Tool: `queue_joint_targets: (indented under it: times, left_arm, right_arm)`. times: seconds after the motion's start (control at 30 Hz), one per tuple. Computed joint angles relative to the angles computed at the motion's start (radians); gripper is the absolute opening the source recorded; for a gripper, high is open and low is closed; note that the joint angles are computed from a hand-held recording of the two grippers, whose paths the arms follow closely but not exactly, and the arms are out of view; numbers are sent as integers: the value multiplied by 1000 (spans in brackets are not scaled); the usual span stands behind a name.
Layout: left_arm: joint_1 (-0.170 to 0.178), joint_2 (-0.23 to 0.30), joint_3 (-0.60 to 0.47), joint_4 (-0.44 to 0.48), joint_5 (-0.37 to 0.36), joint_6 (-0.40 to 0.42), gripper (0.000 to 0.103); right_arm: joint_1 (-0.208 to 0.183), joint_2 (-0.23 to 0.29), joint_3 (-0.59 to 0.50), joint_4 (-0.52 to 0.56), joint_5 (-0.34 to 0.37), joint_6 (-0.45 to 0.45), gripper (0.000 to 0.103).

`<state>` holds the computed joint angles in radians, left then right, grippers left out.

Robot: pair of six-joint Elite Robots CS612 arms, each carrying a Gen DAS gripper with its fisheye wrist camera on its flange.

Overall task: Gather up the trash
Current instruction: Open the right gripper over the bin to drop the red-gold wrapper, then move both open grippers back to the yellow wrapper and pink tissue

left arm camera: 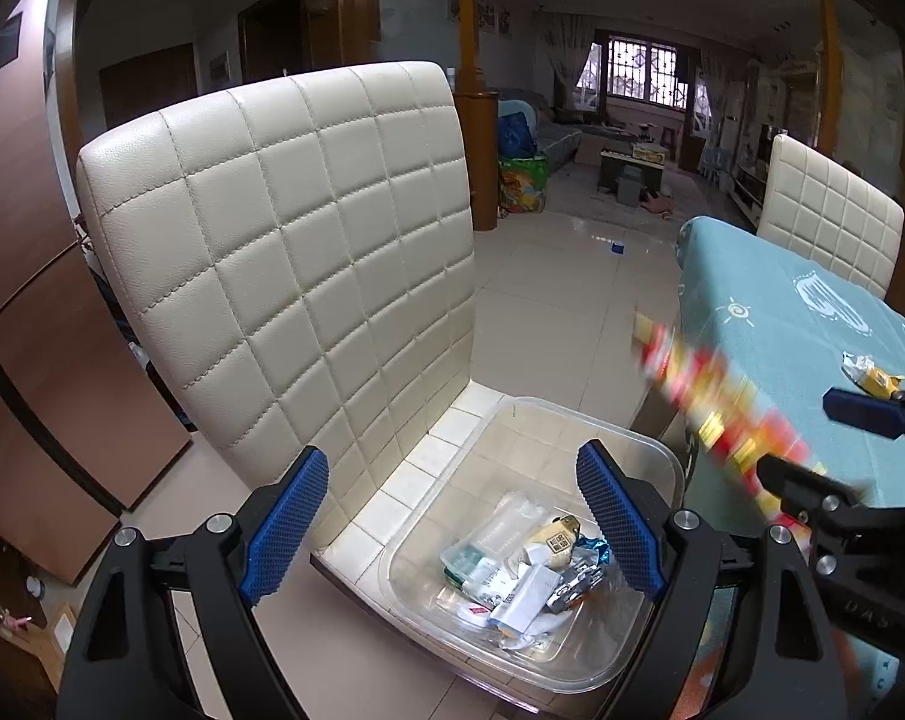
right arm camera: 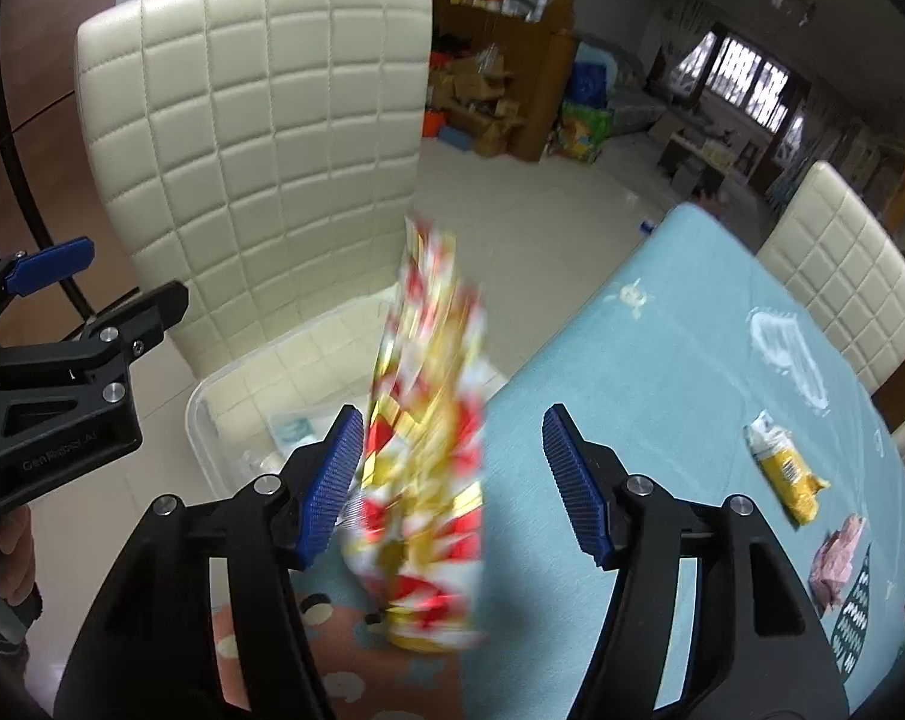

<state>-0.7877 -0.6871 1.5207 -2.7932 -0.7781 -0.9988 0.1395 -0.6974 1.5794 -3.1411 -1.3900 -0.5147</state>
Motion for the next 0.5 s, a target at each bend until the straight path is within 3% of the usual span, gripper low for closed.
queue_joint_targets:
  times: [0.2,0.5]
  left_arm:
    - [-1,2,-10,4,0,9,83]
    - [-8,27,-63,-8,-17,103,83]
  right_arm:
    - [-13,-7,11,-15,4,21,64]
    - [-46,-13,18,-24,15,72,65]
